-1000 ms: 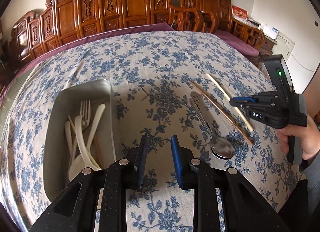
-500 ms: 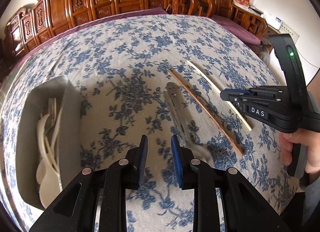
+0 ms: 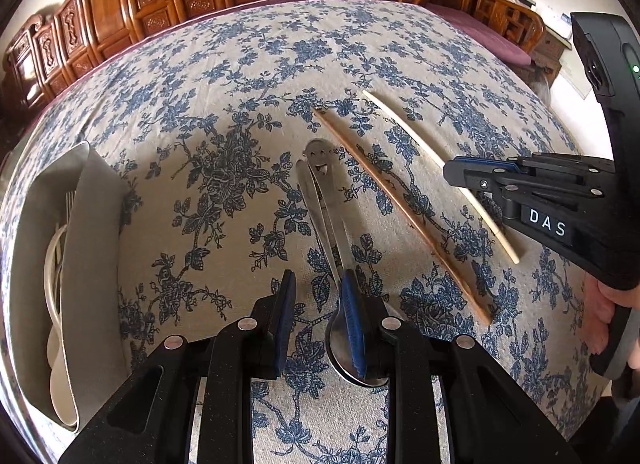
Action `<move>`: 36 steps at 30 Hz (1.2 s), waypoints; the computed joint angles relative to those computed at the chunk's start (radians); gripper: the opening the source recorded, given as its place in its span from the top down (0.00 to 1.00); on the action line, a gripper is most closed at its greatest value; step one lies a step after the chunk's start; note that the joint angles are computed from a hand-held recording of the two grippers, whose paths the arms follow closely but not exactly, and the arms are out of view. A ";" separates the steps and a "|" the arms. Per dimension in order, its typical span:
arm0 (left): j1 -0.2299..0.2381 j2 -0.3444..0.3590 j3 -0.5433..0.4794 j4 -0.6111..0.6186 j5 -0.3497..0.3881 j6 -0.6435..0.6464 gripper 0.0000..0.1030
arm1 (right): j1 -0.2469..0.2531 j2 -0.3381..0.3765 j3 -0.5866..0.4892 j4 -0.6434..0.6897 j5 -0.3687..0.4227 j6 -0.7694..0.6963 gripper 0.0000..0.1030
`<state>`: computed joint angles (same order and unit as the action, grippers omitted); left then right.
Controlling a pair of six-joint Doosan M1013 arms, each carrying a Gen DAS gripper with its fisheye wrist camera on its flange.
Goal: Organize utensils
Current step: 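Grasp the metal knife with the left gripper while the right gripper lifts the chopstick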
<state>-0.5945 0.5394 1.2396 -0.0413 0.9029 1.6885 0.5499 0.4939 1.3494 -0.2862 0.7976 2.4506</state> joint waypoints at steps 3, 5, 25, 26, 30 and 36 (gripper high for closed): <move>-0.005 0.002 -0.005 0.022 0.002 -0.007 0.78 | 0.000 -0.001 0.001 0.003 -0.002 0.001 0.94; -0.005 0.005 -0.010 0.029 0.007 -0.016 0.78 | 0.000 0.000 0.000 0.003 -0.001 0.001 0.94; -0.003 0.040 -0.063 0.037 0.051 -0.022 0.79 | -0.001 0.000 0.000 0.009 -0.003 -0.003 0.94; -0.004 0.042 -0.067 0.044 0.051 -0.023 0.79 | -0.001 0.000 0.000 0.009 -0.003 -0.003 0.94; -0.002 0.048 -0.077 0.041 0.059 -0.018 0.93 | 0.000 0.002 -0.003 0.006 0.001 -0.007 0.94; 0.002 0.045 -0.073 0.033 0.057 0.008 0.98 | 0.005 0.009 -0.015 -0.012 0.024 -0.017 0.94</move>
